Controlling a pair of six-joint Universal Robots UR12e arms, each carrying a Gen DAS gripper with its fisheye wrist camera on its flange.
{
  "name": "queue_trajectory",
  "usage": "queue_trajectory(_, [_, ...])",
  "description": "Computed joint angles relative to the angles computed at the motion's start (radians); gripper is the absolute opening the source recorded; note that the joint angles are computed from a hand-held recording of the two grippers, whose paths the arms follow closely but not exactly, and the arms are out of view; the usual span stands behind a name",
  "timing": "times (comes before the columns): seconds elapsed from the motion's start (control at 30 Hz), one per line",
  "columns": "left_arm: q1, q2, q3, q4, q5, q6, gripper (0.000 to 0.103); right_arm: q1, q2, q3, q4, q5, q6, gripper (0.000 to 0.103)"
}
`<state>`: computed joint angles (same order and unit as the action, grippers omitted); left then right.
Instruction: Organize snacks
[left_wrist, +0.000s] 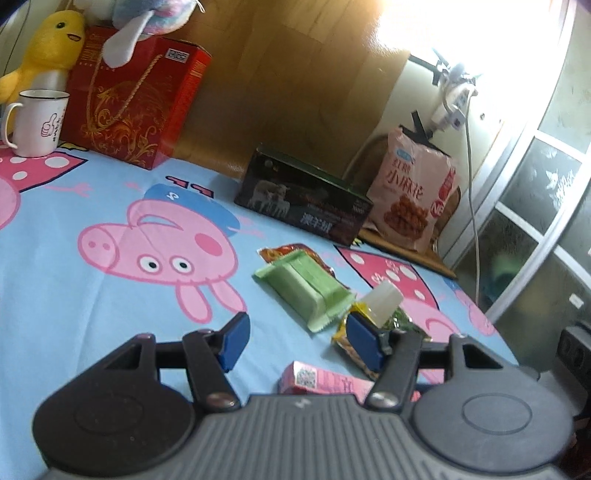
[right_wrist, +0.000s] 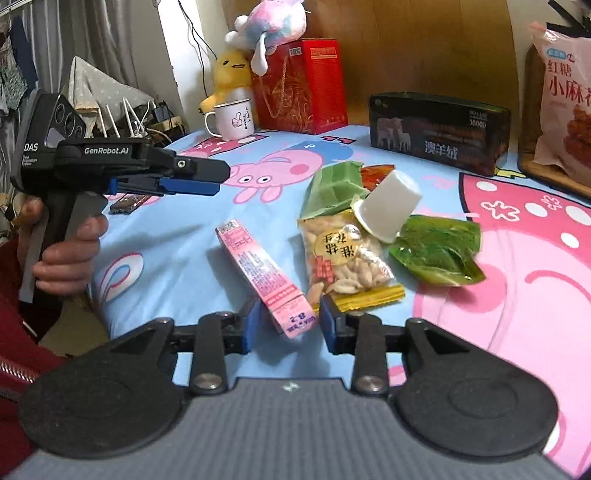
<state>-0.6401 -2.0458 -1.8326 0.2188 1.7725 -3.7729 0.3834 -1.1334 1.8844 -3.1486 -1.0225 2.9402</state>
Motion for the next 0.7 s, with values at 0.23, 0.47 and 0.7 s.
queue_trajectory(0.23, [0.000,-0.006,0.016,-0.043,-0.032,0.011,0.059,-0.021,-0.019,0.029,-0.010,0.004,-0.013,0.045])
queue_trajectory(0.47, [0.004,-0.008,0.025,-0.075,-0.074,0.020,0.052,-0.051,-0.034,0.049,0.012,0.128,0.022,0.027])
queue_trajectory(0.7, [-0.006,0.002,0.016,-0.114,-0.038,0.036,0.046,-0.015,0.005,-0.007,0.052,0.077,-0.007,0.022])
